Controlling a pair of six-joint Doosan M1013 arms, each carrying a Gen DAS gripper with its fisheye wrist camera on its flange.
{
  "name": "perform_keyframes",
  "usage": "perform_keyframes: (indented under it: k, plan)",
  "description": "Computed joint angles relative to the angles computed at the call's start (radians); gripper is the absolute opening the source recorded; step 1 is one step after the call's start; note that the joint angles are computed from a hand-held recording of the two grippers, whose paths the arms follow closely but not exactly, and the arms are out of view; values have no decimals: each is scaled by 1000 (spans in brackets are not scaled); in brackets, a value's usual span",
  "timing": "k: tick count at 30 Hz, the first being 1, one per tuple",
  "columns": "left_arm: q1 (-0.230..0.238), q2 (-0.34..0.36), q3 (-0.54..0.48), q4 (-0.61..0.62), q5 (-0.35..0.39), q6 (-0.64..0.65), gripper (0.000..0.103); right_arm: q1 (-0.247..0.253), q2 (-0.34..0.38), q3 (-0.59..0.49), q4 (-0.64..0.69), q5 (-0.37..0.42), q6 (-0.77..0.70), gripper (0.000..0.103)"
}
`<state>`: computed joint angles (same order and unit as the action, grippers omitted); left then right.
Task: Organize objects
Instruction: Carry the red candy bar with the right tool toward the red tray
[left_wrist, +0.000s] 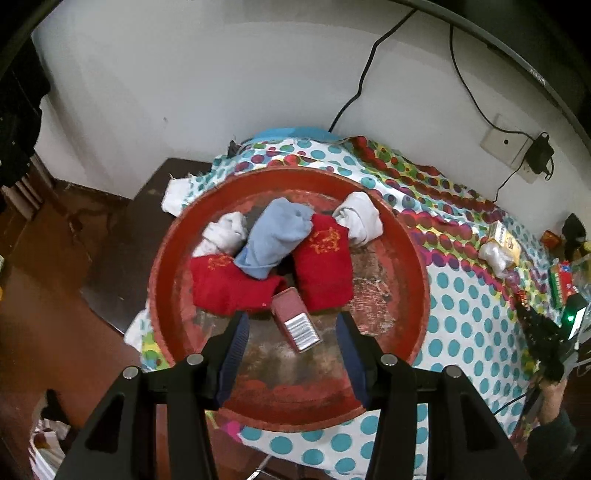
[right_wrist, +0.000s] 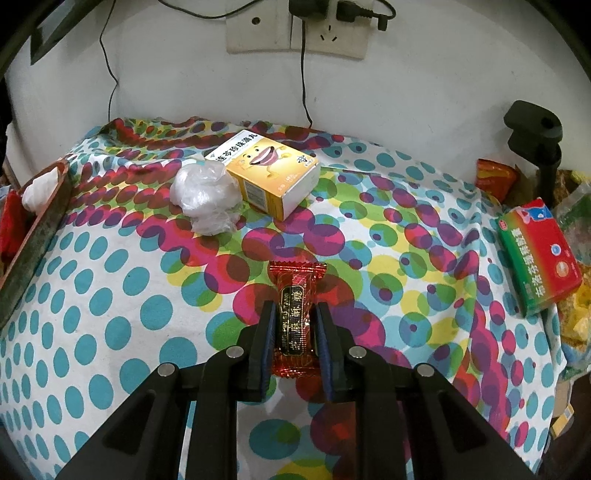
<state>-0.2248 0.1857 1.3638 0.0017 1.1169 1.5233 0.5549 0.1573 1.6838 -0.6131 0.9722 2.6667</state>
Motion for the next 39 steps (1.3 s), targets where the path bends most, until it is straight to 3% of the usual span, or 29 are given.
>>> perform_keyframes:
  k: [7, 20, 39]
  plan:
    - [-11, -11, 2, 75, -28, 7, 50, 3, -6, 1, 16, 19, 39, 20]
    - [26, 0, -6, 3, 5, 14, 50, 32, -4, -45, 32, 37, 34, 20]
    - [75, 1, -17, -25, 10, -10, 50, 126, 125, -285, 162, 11, -279, 20]
